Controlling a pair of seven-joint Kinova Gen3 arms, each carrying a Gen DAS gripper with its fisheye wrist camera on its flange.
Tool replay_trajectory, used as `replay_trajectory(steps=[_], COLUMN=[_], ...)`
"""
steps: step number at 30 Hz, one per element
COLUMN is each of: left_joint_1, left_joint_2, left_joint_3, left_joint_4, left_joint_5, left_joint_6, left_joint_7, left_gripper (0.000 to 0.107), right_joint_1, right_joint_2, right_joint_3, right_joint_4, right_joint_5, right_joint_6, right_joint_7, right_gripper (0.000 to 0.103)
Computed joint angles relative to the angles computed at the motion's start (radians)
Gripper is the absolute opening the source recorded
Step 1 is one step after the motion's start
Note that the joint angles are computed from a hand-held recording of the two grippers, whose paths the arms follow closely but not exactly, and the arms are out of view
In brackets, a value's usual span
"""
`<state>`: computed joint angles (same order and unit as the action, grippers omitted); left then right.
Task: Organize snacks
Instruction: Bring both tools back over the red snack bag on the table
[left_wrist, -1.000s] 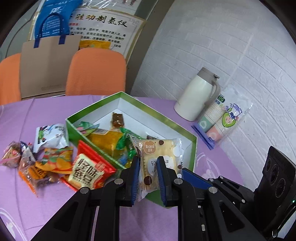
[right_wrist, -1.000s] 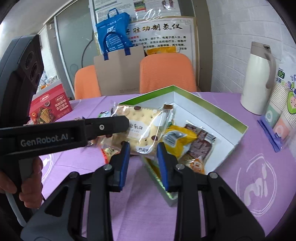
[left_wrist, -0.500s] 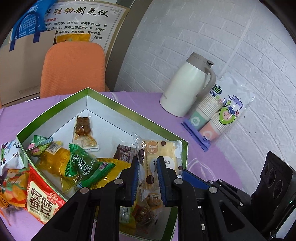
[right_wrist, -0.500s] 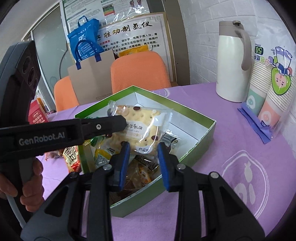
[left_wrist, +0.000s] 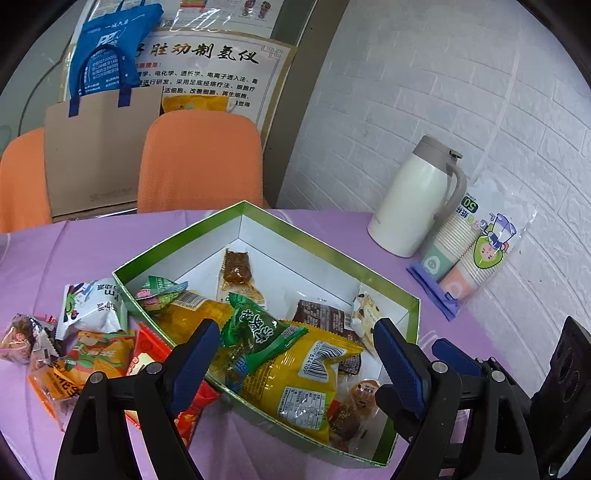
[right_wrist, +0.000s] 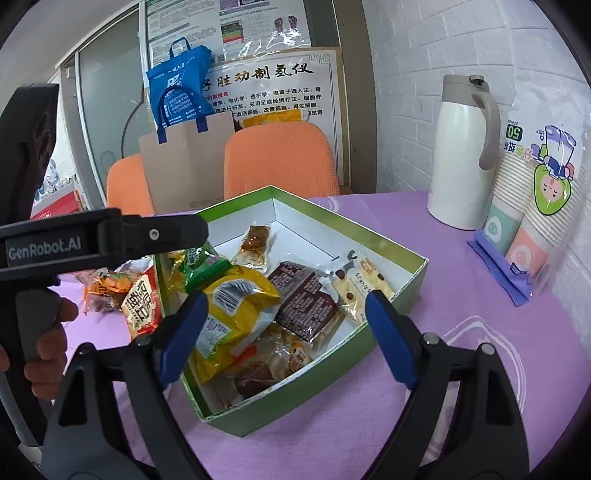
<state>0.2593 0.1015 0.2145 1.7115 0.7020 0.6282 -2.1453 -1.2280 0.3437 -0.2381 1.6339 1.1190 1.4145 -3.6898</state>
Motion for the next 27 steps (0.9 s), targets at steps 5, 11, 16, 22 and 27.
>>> replay_trajectory(steps=[5,11,16,22,27], left_joint_1=[-0.014,-0.031,-0.052,-0.111,-0.191], left_joint_2=[-0.050,-0.120,-0.153,-0.155,-0.147], left_joint_3=[-0.021,-0.071,-0.121,-0.183,-0.225], left_joint_4=[0.031,0.083,0.110,0.151,0.189], left_joint_5=[0.002,0.011,0.007,0.079,0.112], left_joint_6=[0.005,0.014,0.052,0.111,0.147], left_joint_7=[-0.012,-0.042,-0.058,-0.128,-0.156], left_gripper=[0.087,0.087,0.087,0.087,0.087], right_joint_1=[-0.017,-0.043,-0.051,-0.049,-0.029], right_joint_2=[0.012,0.027,0.048,0.073,0.084], right_joint_3=[0.001,0.008,0.017,0.036,0.049], right_joint_4=[-0.040,-0.076,-0.116,-0.152,-0.166], right_joint_5=[0.008,0.039,0.037,0.020,-0.015], right_joint_6=[0.015,0.009,-0.035,-0.125,-0.245], right_joint_7=[0.039,0.068,0.114,0.175,0.229], right_gripper=[0.089,0.097,0.097,0.097,0.097])
